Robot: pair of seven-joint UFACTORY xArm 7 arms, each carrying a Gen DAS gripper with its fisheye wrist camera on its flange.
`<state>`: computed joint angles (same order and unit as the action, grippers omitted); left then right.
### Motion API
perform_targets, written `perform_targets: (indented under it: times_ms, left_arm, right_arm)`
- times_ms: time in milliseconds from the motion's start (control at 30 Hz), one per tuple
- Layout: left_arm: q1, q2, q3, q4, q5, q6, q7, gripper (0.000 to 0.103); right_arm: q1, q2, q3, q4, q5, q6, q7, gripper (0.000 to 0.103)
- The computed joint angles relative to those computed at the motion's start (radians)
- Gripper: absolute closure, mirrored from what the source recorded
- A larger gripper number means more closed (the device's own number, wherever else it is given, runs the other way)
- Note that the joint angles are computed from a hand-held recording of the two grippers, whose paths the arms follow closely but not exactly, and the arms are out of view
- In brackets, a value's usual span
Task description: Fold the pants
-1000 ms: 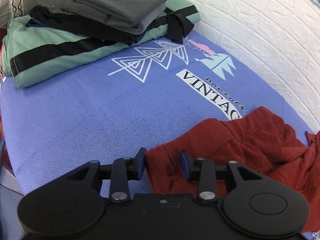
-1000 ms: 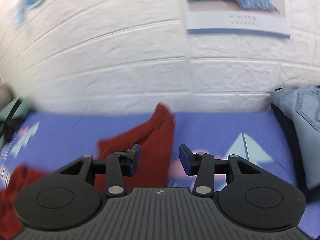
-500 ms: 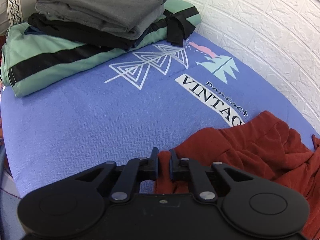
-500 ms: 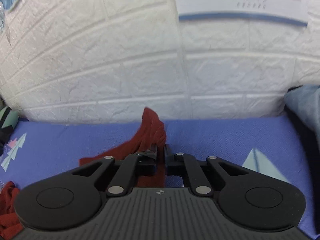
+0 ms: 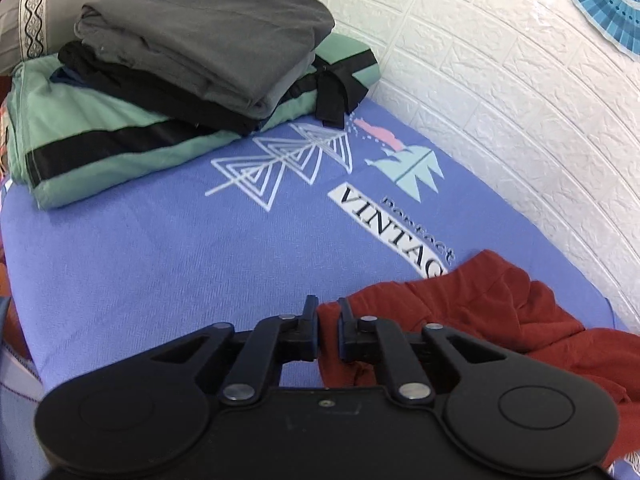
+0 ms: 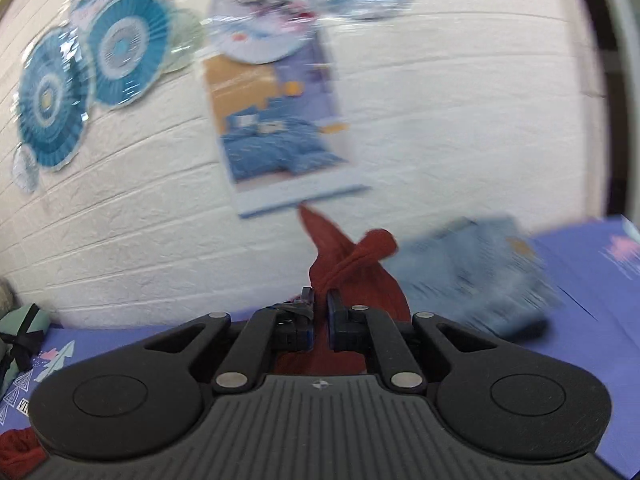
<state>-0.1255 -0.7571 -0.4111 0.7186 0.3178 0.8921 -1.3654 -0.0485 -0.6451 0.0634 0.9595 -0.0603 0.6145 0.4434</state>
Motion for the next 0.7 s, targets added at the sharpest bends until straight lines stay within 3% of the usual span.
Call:
perform_targets:
  times_ms: [67,167,233,300,333,367,433,567,700]
  left_arm:
    - [-0.013,-0.001,0.002,-0.005,-0.013,0.015,0.005,0.103]
    - [-0.036,0.047,0.008,0.018,-0.022,0.046,0.054,0.103]
    - [-0.039,0.075,-0.006,0.048,-0.011,0.073,0.063,0.103]
    - [-0.043,0.065,-0.021,0.069,0.022,0.083,0.069,0.068]
    - [-0.041,0.051,-0.031,0.077,0.043,0.080,0.065,0.036]
    - [-0.033,0.039,-0.043,0.089,0.064,0.083,0.060,0.011]
    - [-0.010,0.032,-0.064,0.121,0.102,0.086,0.052,0.002]
    - [0.014,0.103,-0.039,0.168,0.129,-0.028,0.076,0.001]
    - [0.020,0.279,-0.001,0.237,0.156,-0.160,0.160,0.001]
  right_arm:
    - [-0.034,-0.129,0.008,-0.088,-0.002,0.139,0.053,0.093]
    - [-0.015,-0.194,-0.018,-0.138,0.028,0.398,0.057,0.090]
    - [0.000,-0.190,-0.023,-0.155,0.033,0.478,0.038,0.088]
    - [-0.009,-0.203,-0.008,-0.165,0.006,0.443,0.037,0.071]
    - [-0.018,-0.206,-0.002,-0.162,-0.010,0.409,0.041,0.059]
    - [-0.027,-0.207,0.002,-0.157,-0.027,0.368,0.043,0.039]
    - [-0.042,-0.205,0.007,-0.151,-0.062,0.289,0.035,0.010]
    - [0.006,-0.161,-0.030,-0.149,-0.023,0.189,-0.020,0.010]
    - [0.102,-0.137,-0.088,-0.174,0.077,0.151,-0.143,0.013]
